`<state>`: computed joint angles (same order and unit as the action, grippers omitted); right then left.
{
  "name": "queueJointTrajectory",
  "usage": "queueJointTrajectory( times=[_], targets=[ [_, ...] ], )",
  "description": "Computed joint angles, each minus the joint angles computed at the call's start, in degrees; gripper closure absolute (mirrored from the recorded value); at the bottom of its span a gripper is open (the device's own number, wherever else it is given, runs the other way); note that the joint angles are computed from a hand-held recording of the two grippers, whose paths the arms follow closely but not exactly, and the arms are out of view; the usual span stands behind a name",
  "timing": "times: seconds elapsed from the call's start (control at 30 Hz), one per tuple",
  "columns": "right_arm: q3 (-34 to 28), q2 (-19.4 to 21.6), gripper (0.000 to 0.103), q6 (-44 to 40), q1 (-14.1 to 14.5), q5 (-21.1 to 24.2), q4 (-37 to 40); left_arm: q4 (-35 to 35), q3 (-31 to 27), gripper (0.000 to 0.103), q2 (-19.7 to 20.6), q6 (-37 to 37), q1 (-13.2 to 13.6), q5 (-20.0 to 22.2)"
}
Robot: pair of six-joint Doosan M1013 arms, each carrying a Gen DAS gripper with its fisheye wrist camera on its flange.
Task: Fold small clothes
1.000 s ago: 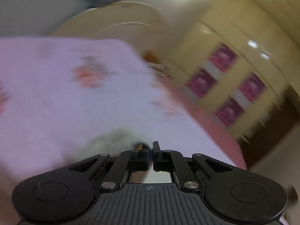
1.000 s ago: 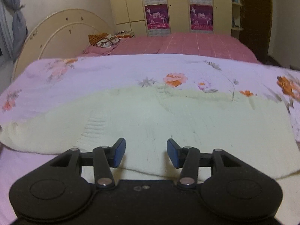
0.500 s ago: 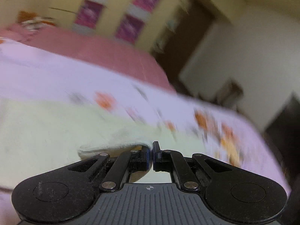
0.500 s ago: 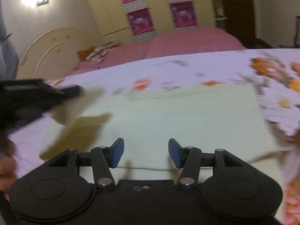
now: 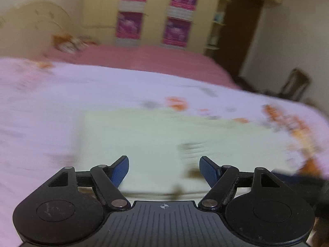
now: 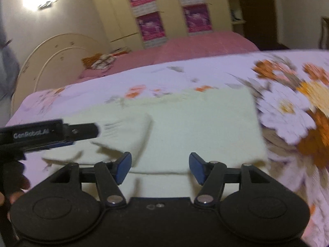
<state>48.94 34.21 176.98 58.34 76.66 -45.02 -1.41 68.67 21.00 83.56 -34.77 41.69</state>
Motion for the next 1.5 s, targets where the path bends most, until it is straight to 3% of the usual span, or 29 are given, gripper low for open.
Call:
queueJointTrajectory(
  times=[0.17,0.27,0.3,0.33,0.4,0.47,0.63,0.77,0.87,0.93,1.0,1.07,1.2,1.27,1.4,1.5],
  targets=[
    [-9.33,6.01,0.043,-12.32,-1.39,3.46,2.82,8.20,4.00,0.028,-1.84,-3.88,0.83,0.65],
    [-14.56,9.35,0.060,-17.90,-1.65,7.92,1.69,13.60,5.01,0.028,-1.57,-6.13,0.00,0.21],
    [-13.76,8.83,0.079,-16.39,-1.87,6.89,1.89,14.28,5.65,0.028,-1.62,-7.24,0.00,-0.88],
    [-12.13,7.82,0.089,-13.47,-1.91,5.28,1.71,15.31,6.30,0.028,-1.72,-9.31,0.03,-2.46],
    [-8.04,5.10,0.096,-5.78,-1.83,1.91,0.17,20.54,6.55,0.028,-1.27,-16.57,-0.27,-4.75],
    [-4.37,2.51,0.097,0.95,-1.49,0.21,-1.39,22.20,5.97,0.028,-0.45,-20.24,-0.07,-4.99],
    [2.57,-1.90,0.100,12.62,-0.30,5.05,-5.28,20.87,5.73,0.028,0.28,-26.28,1.28,-4.27],
    [8.26,-4.56,0.101,19.24,-1.18,4.67,1.15,19.71,6.92,0.028,-0.36,-22.41,1.47,-5.46],
    [10.38,-5.81,0.094,19.90,-1.07,-0.89,1.09,19.90,7.37,0.028,-0.64,-20.08,1.31,-5.94],
    [8.13,-4.62,0.056,16.73,-0.89,-0.67,1.00,19.01,7.11,0.028,-0.56,-19.38,1.31,-5.74],
    [4.40,-2.45,0.042,10.49,-0.62,-0.12,0.15,18.33,6.96,0.028,-0.61,-18.83,1.40,-5.49],
    [-0.05,0.13,0.042,1.92,-0.42,1.25,-0.14,18.42,7.10,0.028,-0.75,-18.77,1.49,-5.60],
    [-10.17,6.52,0.048,-16.24,0.08,9.35,-1.25,18.57,7.51,0.028,-1.05,-18.32,1.58,-5.96],
    [-11.50,7.54,0.048,-19.54,0.25,10.51,-1.57,18.42,7.72,0.028,-1.14,-17.97,1.64,-6.18],
    [-13.63,9.13,0.063,-23.05,0.01,11.52,-2.82,18.39,7.53,0.028,-1.02,-18.64,1.56,-5.94],
    [-16.99,11.29,0.064,-28.08,-0.47,13.47,-3.41,18.53,7.51,0.028,-0.97,-18.68,1.50,-5.97]
  ],
)
